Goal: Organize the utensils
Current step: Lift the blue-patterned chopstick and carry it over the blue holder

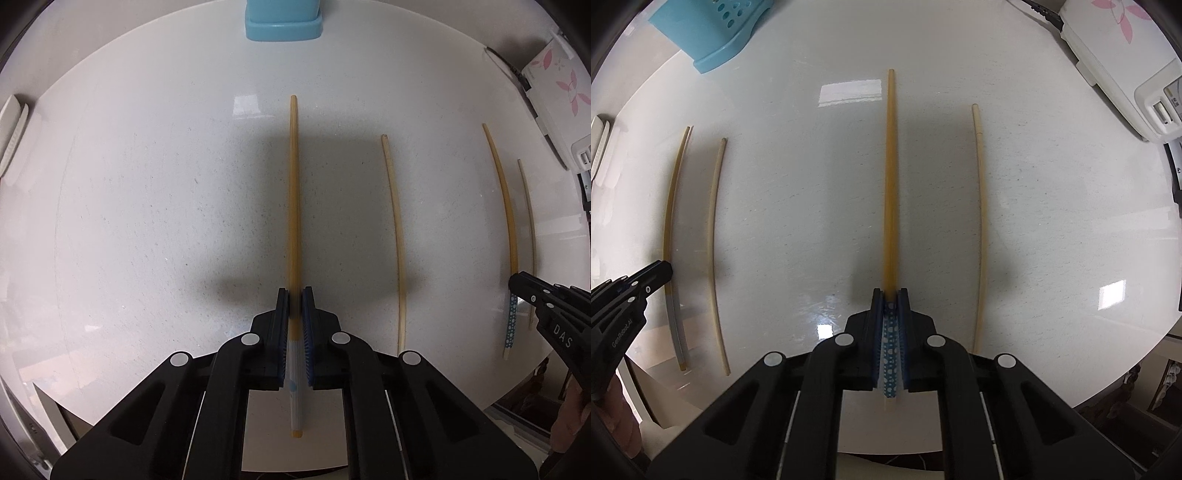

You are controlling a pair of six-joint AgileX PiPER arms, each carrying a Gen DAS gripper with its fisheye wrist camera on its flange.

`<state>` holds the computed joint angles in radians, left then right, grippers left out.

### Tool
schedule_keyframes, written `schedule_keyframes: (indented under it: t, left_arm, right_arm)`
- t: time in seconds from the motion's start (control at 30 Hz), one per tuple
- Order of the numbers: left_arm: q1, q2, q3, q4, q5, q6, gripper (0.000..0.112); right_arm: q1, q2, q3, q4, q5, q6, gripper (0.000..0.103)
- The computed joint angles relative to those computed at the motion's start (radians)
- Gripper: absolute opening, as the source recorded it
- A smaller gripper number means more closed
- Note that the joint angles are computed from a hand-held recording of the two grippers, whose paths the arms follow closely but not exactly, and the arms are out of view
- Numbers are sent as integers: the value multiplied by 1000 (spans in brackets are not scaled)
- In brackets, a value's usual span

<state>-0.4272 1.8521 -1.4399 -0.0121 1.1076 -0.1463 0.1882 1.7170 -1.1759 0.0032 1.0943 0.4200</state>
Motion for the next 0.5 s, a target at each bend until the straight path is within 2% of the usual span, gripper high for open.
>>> schedule_keyframes:
  t: [0.37,0.5]
  left_arm:
    - [-14,-75,50,15,-57,-45,7]
    - [-21,-116,65,21,-54,-69,7]
  right_arm:
    - [-30,-67,17,7,-9,-36,7]
    - [-27,-77,0,5,-6,-36,7]
